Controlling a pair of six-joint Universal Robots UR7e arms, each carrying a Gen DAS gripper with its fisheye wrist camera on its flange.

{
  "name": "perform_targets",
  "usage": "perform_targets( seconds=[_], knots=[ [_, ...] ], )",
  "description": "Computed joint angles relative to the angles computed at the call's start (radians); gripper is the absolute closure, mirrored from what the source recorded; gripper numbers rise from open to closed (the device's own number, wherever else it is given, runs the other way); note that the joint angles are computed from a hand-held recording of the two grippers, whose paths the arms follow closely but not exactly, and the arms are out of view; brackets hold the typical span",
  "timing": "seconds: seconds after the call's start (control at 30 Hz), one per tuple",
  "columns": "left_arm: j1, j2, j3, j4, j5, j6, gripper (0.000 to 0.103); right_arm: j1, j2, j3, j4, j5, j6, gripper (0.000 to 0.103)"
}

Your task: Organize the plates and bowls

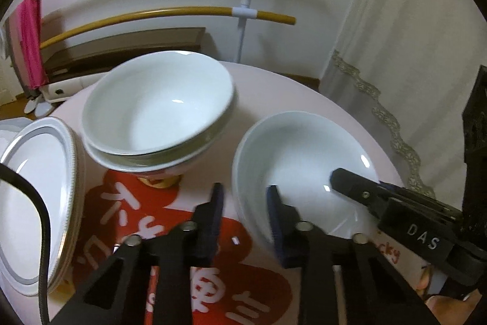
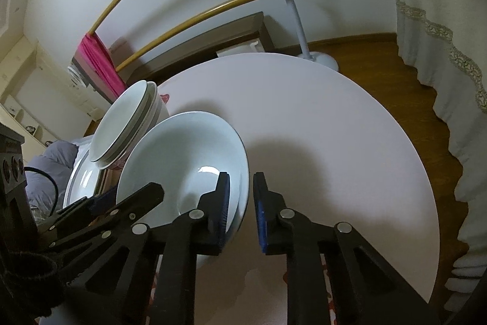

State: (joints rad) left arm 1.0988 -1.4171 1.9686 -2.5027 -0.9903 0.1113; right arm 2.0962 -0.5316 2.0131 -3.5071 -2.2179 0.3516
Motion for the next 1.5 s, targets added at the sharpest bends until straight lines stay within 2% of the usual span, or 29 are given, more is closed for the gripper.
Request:
perform_targets(
  seconds=[0.4,0.73,1.03,1.3,1.5],
  knots=[
    [-0.007,-0.043,0.026,0.002,-0.024,0.010,0.091,0.030,-0.007,-0.001,0.038,-0.043,0.041,0.094],
    [-0.039,-0.187,0.048,0.011,-0.053,0.040,0.091,0.147,-0.026,-0.058,0.098,-0.137,0.038,0.094],
    [-0.006,-0.249,-0.001,0.028,-0.075,0.086,0.091,0.217,0.012,-0.190,0.171,-0.182,-0.002,0.094],
    [0.063,-0.217,-0.061,0.006,-0.081,0.151,0.091,0.205,0.075,-0.323,0.231,-0.175,-0.048,0.094],
    [0.084,-0.175,-0.096,0.023,-0.063,0.146,0.091,0.167,0.120,-0.391,0.279,-0.158,-0.056,0.094]
  ],
)
